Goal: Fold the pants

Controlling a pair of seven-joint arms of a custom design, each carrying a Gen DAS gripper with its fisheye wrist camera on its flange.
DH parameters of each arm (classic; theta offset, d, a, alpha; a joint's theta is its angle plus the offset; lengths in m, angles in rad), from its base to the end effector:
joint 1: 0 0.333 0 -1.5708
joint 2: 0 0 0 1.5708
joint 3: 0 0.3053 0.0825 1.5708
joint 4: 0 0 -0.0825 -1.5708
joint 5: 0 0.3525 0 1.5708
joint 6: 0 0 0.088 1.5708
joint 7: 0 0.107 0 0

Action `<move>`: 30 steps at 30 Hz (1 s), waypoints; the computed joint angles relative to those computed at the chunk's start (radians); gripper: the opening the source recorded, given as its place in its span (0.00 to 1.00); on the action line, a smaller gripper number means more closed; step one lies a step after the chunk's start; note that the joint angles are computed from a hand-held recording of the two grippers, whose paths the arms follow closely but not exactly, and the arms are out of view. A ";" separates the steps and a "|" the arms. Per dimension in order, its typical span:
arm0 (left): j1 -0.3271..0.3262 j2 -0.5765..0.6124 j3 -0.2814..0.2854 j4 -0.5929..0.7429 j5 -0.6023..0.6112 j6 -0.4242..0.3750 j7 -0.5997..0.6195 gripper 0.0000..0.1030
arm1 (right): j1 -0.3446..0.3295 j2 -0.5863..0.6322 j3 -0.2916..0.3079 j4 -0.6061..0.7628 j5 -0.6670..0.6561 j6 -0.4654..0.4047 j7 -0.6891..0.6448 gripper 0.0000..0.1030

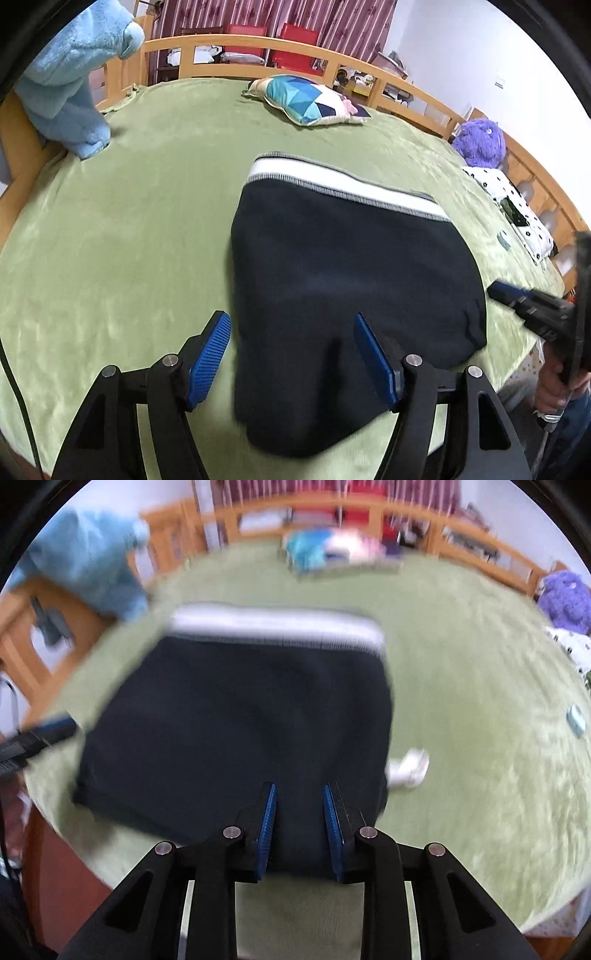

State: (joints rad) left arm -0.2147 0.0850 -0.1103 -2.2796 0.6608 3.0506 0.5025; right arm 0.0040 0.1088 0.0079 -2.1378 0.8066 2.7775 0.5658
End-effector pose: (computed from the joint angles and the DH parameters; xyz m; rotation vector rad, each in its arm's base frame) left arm 0.4951 -0.2164 0.3989 -1.9955 1.7893 -0.8762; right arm 0.5637 -0.0252 0.4131 -2.0452 1.4613 -0.4407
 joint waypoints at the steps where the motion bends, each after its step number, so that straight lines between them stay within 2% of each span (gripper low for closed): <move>1: -0.004 0.015 0.006 0.020 0.017 0.002 -0.014 0.65 | -0.005 0.010 0.012 0.023 0.063 0.015 -0.042 0.27; 3: -0.016 0.059 0.019 0.080 0.029 0.002 -0.020 0.65 | -0.004 0.059 0.025 0.090 0.123 0.048 -0.056 0.30; 5: -0.025 0.117 0.026 0.148 0.000 0.013 0.013 0.65 | -0.018 0.126 0.044 0.173 0.149 0.019 -0.052 0.30; 8: -0.012 0.208 0.004 0.250 -0.106 0.021 0.117 0.65 | -0.029 0.235 0.072 0.284 0.117 0.007 -0.007 0.30; 10: 0.004 0.266 -0.024 0.315 -0.172 0.002 0.189 0.65 | -0.011 0.315 0.072 0.344 0.033 0.028 0.047 0.30; 12: -0.005 0.330 -0.026 0.398 -0.217 -0.061 0.237 0.65 | -0.018 0.373 0.089 0.373 -0.005 0.083 0.047 0.23; 13: -0.022 0.351 -0.007 0.425 -0.227 -0.083 0.239 0.65 | -0.032 0.393 0.105 0.383 -0.001 0.117 0.050 0.13; 14: -0.027 0.358 -0.001 0.433 -0.244 -0.086 0.252 0.65 | -0.053 0.401 0.115 0.394 -0.001 0.108 0.070 0.03; 17: -0.037 0.346 0.016 0.392 -0.290 -0.046 0.281 0.65 | -0.131 0.421 0.147 0.453 0.009 -0.021 0.155 0.00; 18: -0.059 0.330 0.039 0.372 -0.289 -0.051 0.279 0.65 | -0.131 0.418 0.149 0.447 -0.002 -0.013 0.157 0.00; 21: -0.117 0.276 0.094 0.302 -0.265 -0.066 0.265 0.65 | -0.085 0.354 0.120 0.339 -0.089 0.089 0.183 0.00; 23: -0.153 0.231 0.126 0.239 -0.221 -0.072 0.223 0.65 | -0.076 0.306 0.104 0.269 -0.137 0.106 0.234 0.00; 26: -0.232 0.162 0.205 0.149 -0.056 -0.083 0.052 0.65 | -0.125 0.224 0.133 0.157 -0.092 0.099 0.226 0.05; 27: -0.271 0.130 0.239 0.114 0.041 -0.095 -0.039 0.65 | -0.135 0.199 0.139 0.120 -0.068 0.099 0.206 0.05; 29: -0.291 0.081 0.242 0.065 0.136 -0.123 -0.135 0.65 | -0.145 0.138 0.146 0.035 0.001 0.112 0.152 0.07; 30: -0.282 0.061 0.225 0.038 0.136 -0.117 -0.147 0.65 | -0.136 0.112 0.134 0.005 0.010 0.100 0.144 0.09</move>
State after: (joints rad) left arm -0.4964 0.1459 0.1150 -2.2415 0.7966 2.9339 0.3560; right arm -0.1321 0.2210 0.1423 -2.1327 0.8168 2.8770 0.7098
